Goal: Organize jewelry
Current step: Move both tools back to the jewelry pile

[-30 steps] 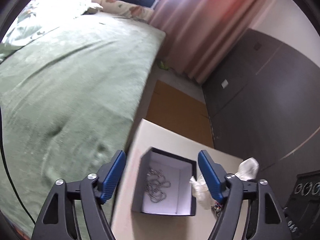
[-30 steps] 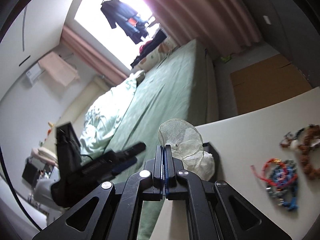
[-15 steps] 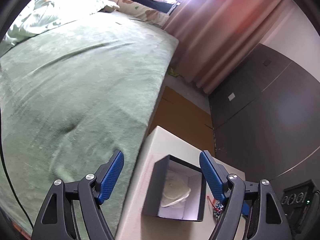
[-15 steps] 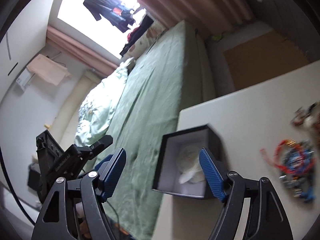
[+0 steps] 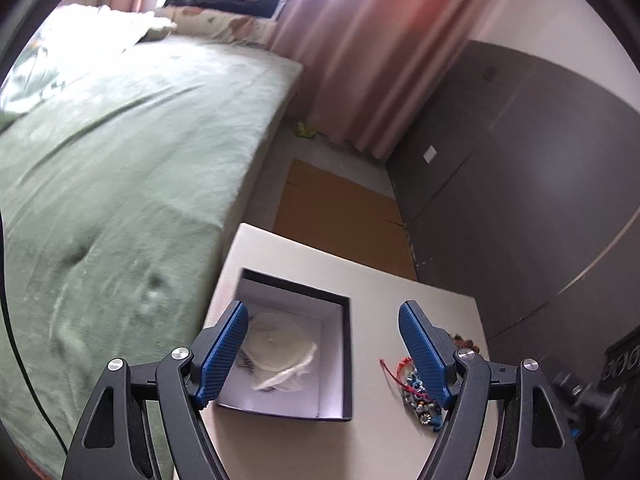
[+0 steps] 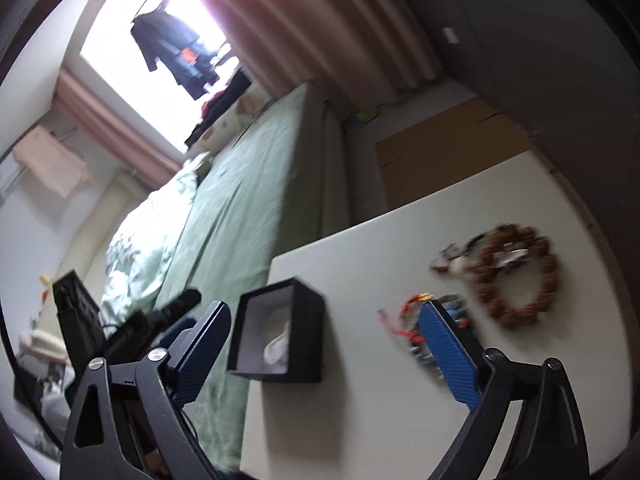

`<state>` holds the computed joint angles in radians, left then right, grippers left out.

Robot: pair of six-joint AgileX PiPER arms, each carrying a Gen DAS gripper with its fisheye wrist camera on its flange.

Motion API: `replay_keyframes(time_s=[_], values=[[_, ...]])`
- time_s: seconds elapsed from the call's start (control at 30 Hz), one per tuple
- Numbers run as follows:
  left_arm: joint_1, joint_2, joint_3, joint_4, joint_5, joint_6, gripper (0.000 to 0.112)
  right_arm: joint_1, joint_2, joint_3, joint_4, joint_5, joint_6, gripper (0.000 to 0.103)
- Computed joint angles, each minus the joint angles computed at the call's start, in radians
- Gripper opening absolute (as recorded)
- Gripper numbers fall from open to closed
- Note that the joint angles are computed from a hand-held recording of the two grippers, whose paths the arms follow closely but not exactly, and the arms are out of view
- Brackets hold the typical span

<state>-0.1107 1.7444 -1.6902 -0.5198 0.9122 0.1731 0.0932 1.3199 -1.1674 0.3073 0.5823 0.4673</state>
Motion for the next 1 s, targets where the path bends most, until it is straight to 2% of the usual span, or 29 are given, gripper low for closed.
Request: replay_keyframes(time_s=[0.03,0.1,0.23,0.33,0.47,0.53,0.77,0.83,0.93,1.0], values=[[-0.024,-0.008,0.007,0.029,-0.012,-0.005,0.078,-0.012,-0.011,0.004,-0.010,0.010,0.014,0.103],[-0.078,-0.021,0.020,0.078,-0.030,-0.008,0.078,-0.036,-0.033,0.014,-0.050,0.029,0.056,0.103],[-0.146,-0.034,0.040,0.136,-0.056,-0.028,0.078,-0.130,-0.068,0.047,0.029,0.071,0.005,0.103],[-0.188,-0.023,0.031,0.153,-0.043,-0.035,0.082,-0.179,-0.095,0.054,0.014,0.119,0.004,0.103],[-0.242,-0.019,0.048,0.193,-0.051,-0.055,0.095,-0.251,-0.136,0.067,-0.012,0.183,-0.020,0.103],[-0.252,-0.005,0.045,0.174,-0.036,-0.048,0.095,-0.276,-0.150,0.064,-0.069,0.222,0.009,0.103],[-0.306,0.017,0.049,0.185,-0.026,-0.047,0.095,-0.403,-0.169,0.090,-0.004,0.297,-0.111,0.103],[-0.325,0.023,0.049,0.195,-0.023,-0.040,0.094,-0.438,-0.167,0.103,0.037,0.313,-0.150,0.103],[-0.361,0.041,0.042,0.212,-0.019,-0.031,0.082,-0.478,-0.165,0.116,0.070,0.325,-0.187,0.103],[-0.381,0.058,0.036,0.231,-0.016,-0.035,0.065,-0.501,-0.165,0.118,0.094,0.331,-0.208,0.103]])
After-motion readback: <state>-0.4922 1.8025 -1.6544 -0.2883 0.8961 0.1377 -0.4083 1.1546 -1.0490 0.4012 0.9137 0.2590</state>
